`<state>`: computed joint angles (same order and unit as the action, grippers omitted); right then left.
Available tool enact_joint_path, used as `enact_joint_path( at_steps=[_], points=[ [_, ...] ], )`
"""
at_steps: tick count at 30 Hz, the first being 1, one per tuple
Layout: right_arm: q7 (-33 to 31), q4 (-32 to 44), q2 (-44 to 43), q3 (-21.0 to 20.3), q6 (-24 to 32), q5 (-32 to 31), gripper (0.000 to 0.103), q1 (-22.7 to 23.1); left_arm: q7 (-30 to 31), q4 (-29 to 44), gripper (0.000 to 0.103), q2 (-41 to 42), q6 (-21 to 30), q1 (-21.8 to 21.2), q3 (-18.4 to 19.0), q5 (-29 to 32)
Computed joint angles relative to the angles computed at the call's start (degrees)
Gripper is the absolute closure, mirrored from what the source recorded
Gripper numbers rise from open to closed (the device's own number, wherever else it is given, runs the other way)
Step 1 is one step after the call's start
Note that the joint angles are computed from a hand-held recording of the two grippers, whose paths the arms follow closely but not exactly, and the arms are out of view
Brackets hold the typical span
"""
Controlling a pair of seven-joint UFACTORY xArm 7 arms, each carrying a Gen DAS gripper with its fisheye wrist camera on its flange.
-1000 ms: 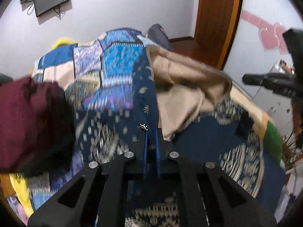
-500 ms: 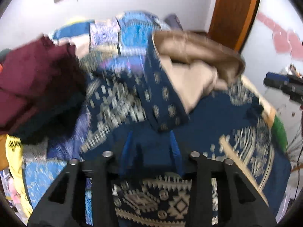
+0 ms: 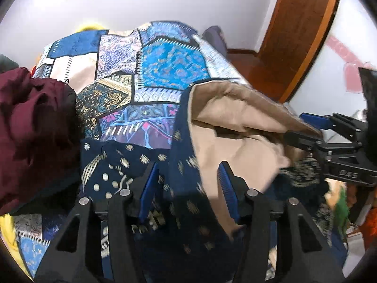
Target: Fold large clothes
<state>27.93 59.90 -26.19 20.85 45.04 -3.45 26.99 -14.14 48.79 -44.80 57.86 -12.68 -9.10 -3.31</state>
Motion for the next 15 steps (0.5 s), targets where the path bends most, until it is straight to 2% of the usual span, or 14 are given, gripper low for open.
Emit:
enact_joint_path(
  at_steps=[1,2,3,4,6,7,11,15],
  points=[
    [-0.72,-0.59,0.44,-1.14,-1.60,1.77,0.045,0.71,0.01,0.06,0.051,0.83,-0.56,0.61,-0.59,1.09],
    [-1.29,-1.18,0.63,-1.93,-3.11,3.10,0.053,1.20,0.13,-0.04,0.051,1.46,-1.26,0.89,-0.90,1.82],
    [-1.78,-1.35,0.97,-2.39,-3.91,3.98,0.063,1.48,0.29,-0.12,0.051,2.08,-1.91,0.92,-0.90,2.12],
    [-2.45,-1.29,1.55,-2.85,-4.44,4.92,0.070,1.82,0.32,-0.31,0.051,2.34,-2.40,0.77,-0.76,2.04],
    [-3.81,-1.03,2.58,-3.56,-4.98,6.61,0.093,2.48,0.51,-0.76,0.054,3.02,-3.59,0.17,-0.24,1.26],
    [-4.12,-1.23,2.80,-3.69,-5.56,7.26,0.095,2.66,0.70,-0.92,0.057,3.00,-3.81,-0.03,-0.02,1.08],
    [-1.54,-3.93,-0.21,-2.85,-8.46,7.02,0.097,1.59,0.73,-0.22,0.092,3.26,-4.30,-0.31,-0.88,1.69],
    [1.43,-7.10,-6.87,-2.80,-8.71,6.64,0.097,0.54,1.61,0.99,0.096,1.12,-4.52,-0.99,-2.22,3.28]
  ],
)
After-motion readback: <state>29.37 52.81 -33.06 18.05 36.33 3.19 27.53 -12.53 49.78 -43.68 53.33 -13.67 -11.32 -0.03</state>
